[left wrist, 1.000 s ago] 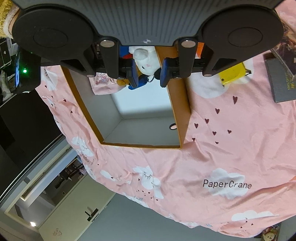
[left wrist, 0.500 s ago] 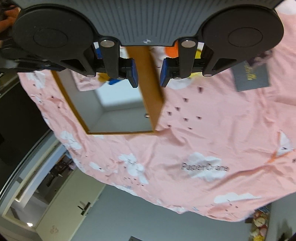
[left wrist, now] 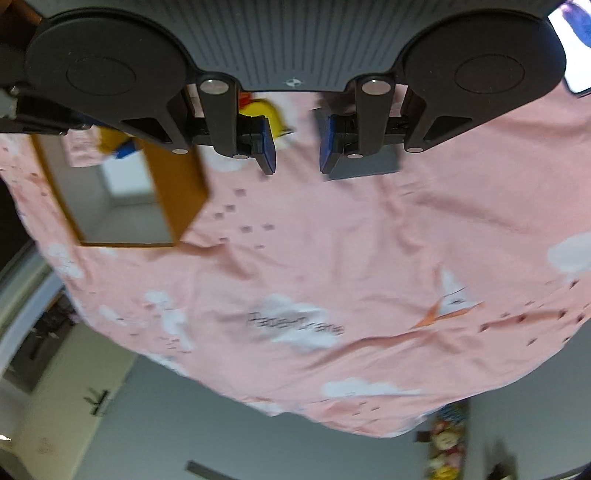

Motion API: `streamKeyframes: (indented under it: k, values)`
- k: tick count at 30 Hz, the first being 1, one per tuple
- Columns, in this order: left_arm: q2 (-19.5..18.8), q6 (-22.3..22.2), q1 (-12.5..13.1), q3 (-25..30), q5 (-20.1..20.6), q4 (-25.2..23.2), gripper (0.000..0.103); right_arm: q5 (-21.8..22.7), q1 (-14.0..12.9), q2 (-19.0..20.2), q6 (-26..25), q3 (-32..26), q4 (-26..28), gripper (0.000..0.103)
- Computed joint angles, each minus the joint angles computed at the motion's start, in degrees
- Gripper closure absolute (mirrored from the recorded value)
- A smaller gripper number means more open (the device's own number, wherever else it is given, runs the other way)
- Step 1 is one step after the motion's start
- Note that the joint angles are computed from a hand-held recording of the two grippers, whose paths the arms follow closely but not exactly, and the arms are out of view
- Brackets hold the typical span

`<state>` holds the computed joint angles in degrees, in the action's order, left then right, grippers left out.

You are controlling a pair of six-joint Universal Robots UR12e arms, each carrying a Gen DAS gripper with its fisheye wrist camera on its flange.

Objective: Organize objects
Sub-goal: 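Move both tools back to the dark gift box and photo card box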

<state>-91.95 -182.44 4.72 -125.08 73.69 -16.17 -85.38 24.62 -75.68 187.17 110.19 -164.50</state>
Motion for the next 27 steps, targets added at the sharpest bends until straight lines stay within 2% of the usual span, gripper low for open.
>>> streamKeyframes:
  k: [4, 7, 9, 12, 14, 16, 18, 22, 24, 26, 27]
  values:
    - [-0.35, -1.03, 0.12, -0.34, 5.1, -1.38, 0.064, 2.33, 1.29, 3.26, -2.42, -2.77, 3.36, 0.089]
    - [-0.05, -3.47, 0.74, -1.27, 5.42, -3.35, 0.061, 4.27, 1.93, 5.08, -3.15, -3.92, 4.33, 0.076]
    - [0.02, -3.29, 0.38, -1.72, 6.3, -4.12, 0.057, 5.02, 2.36, 6.12, -3.84, -4.69, 5.35, 0.07]
    - [-0.74, -2.46, -1.18, -1.19, 10.39, -6.34, 0.057, 6.51, 2.95, 7.32, -5.1, -5.49, 6.44, 0.069]
    - [-1.48, -2.14, -1.74, -0.92, 12.12, -7.13, 0.056, 5.22, 3.57, 7.64, -6.23, -5.68, 6.58, 0.069]
    - [-1.86, -1.97, -1.46, -1.17, 11.15, -7.34, 0.05, 3.18, 4.07, 7.87, -7.05, -5.67, 6.4, 0.069]
    - [-2.38, -2.04, -0.68, -1.59, 8.33, -6.9, 0.041, 1.86, 4.12, 7.96, -6.66, -5.59, 6.69, 0.069]
    - [-3.49, -3.33, 0.69, -2.7, 2.97, -3.38, 0.032, 0.76, 3.78, 7.99, -5.06, -5.32, 6.89, 0.069]
    - [-3.86, -4.18, 1.27, -3.07, 1.06, -2.61, 0.032, 0.04, 3.8, 8.06, -4.63, -5.22, 6.96, 0.069]
    - [-3.66, -5.94, 1.69, -3.61, -0.08, -1.52, 0.043, -0.54, 3.85, 8.12, -4.33, -5.24, 7.3, 0.069]
    - [-3.53, -6.97, 1.68, -3.72, -0.04, -1.16, 0.045, -0.75, 3.87, 8.14, -4.14, -5.25, 7.43, 0.069]
